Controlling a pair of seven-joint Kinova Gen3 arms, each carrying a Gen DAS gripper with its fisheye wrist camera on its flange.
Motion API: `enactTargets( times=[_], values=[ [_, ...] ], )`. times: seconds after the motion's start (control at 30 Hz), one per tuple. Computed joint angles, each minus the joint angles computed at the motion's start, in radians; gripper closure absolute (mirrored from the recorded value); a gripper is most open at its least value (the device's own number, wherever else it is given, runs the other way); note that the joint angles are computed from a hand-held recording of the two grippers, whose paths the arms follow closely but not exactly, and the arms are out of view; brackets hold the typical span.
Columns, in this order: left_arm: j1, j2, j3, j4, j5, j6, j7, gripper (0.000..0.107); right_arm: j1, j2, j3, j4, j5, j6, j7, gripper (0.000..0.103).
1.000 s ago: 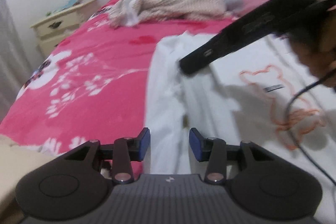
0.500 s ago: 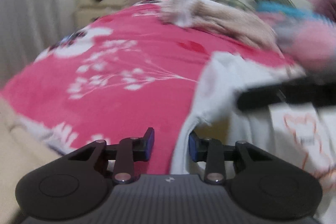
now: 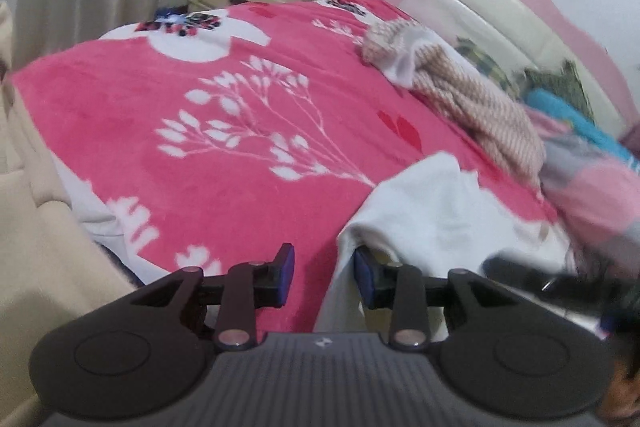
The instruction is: Fold clothes
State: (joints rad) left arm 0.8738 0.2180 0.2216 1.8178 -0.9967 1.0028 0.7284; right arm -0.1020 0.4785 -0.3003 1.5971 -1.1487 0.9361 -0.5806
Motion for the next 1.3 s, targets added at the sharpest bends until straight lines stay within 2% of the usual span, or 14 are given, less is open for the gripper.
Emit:
enactTargets(
  times=[0.13,0.27,0.33,0.47,0.6,0.67,0.77,0.87,0.97,1.03,1.1,1.17,1.23,1.3],
  values=[
    [0.002,0.005,-0.005,-0.01,0.007,0.023,0.031,0.073,-0.083,0.001,-0.013,-0.039,0.158,-0.054,-0.039,0.094],
    [-0.033,-0.011,-0.003,-0.021,0.069,0.014,0.008,0.077,-0.266,-0.002,0.077,-0.055,0.32,-0.146,-0.081,0.095],
    [-0.03,-0.013,-0.004,-0.025,0.08,0.019,-0.004,0.078,-0.299,-0.001,0.084,-0.064,0.381,-0.168,-0.12,0.095],
    [-0.008,-0.007,0.004,-0.049,0.064,0.082,-0.021,0.072,-0.211,0.001,-0.018,-0.087,0.451,-0.15,-0.17,0.095],
    [-0.02,-0.012,0.018,-0.055,0.062,0.092,-0.014,0.069,-0.176,-0.003,-0.021,-0.089,0.458,-0.155,-0.184,0.095],
    [0.008,0.001,0.005,-0.068,0.045,0.138,0.015,0.067,-0.2,0.014,0.012,-0.102,0.498,-0.138,-0.243,0.095],
    [0.043,0.009,0.004,-0.083,0.006,0.228,0.066,0.06,-0.177,0.028,-0.014,-0.098,0.493,-0.14,-0.255,0.096],
    [0.05,-0.002,0.016,-0.087,-0.015,0.248,0.071,0.06,-0.153,0.028,-0.027,-0.118,0.475,-0.124,-0.25,0.094],
    [0.062,-0.008,0.033,-0.085,-0.051,0.223,0.017,0.06,-0.092,0.017,-0.069,-0.118,0.399,-0.184,-0.191,0.094],
    [0.087,-0.01,0.02,-0.088,-0.054,0.177,-0.053,0.06,-0.107,0.019,-0.042,-0.131,0.378,-0.233,-0.22,0.094],
    [0.053,0.0,0.081,-0.102,-0.048,0.145,-0.134,0.06,-0.127,0.036,-0.038,-0.15,0.421,-0.293,-0.27,0.093],
    [0.05,0.008,0.105,-0.113,-0.034,0.115,-0.215,0.06,-0.187,0.063,0.014,-0.184,0.481,-0.322,-0.348,0.093],
    [0.089,0.002,0.074,-0.106,-0.01,0.066,-0.27,0.06,-0.27,0.095,0.106,-0.214,0.526,-0.338,-0.429,0.094],
    [0.095,-0.013,0.08,-0.1,0.029,0.022,-0.325,0.06,-0.309,0.117,0.157,-0.232,0.548,-0.358,-0.51,0.098]
  ],
)
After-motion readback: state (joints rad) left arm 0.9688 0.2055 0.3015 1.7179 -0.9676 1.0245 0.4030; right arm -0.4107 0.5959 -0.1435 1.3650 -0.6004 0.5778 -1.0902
